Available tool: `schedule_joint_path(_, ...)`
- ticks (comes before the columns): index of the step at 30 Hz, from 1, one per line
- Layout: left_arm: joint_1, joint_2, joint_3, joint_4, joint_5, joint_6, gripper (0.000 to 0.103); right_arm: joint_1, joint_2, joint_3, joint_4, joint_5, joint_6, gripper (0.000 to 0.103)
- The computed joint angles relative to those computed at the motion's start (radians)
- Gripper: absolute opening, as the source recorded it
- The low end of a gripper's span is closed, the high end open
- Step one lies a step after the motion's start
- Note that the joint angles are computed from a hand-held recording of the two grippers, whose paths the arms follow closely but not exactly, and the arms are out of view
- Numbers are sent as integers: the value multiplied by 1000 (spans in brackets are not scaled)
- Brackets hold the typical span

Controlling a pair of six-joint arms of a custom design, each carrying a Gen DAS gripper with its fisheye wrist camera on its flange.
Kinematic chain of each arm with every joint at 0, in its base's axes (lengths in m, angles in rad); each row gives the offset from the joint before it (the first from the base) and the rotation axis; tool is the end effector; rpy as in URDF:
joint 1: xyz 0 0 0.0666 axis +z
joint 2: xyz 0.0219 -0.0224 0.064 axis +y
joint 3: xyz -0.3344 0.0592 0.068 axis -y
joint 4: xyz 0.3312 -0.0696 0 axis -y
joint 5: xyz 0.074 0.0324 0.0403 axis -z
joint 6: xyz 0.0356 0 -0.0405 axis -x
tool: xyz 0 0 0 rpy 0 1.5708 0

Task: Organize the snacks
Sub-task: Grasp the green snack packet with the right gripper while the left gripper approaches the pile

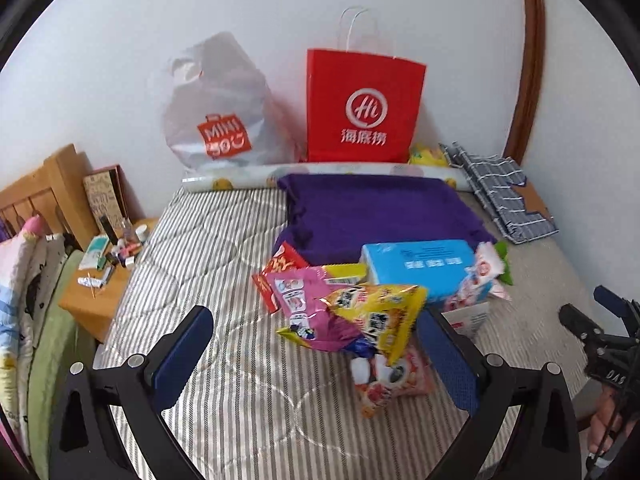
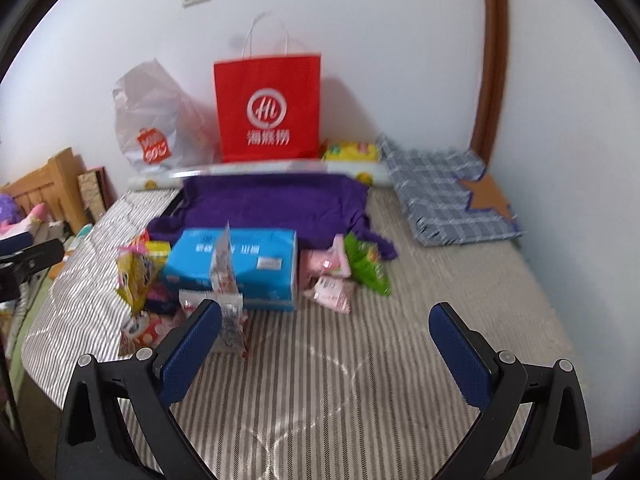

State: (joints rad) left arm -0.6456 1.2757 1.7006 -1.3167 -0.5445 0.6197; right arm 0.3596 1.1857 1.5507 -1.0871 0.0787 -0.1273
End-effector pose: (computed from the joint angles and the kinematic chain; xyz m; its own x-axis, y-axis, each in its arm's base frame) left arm 0.2959 -0.2003 0.5254 -0.6540 -0.1293 -0.7454 -0.1536 0.9875 -0.0366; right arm 0.3294 0.1204 0.5118 -0.6512 -0.1096 -0.7509 -0.2146 0.9757 0.0437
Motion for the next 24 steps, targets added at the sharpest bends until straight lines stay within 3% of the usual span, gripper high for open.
schedule_joint_path(3, 40, -6, -35, 51, 48, -17, 102, -52, 10, -26, 42, -66, -35, 101)
schedule_joint_path(8, 93, 8, -59, 101, 72, -35, 102, -138, 75, -9, 77, -190, -94, 86)
schedule_joint_path(12, 146, 35, -48, 105, 156, -54, 102, -145, 155, 46, 75, -140, -76, 75)
schedule_joint_path(18, 193, 47, -46, 145, 211, -88, 101, -157, 267, 123, 86, -161, -67, 64)
schedule_joint_path(24, 180, 97, 10, 126, 132, -168, 101, -146, 373, 188, 102, -119, -13, 49)
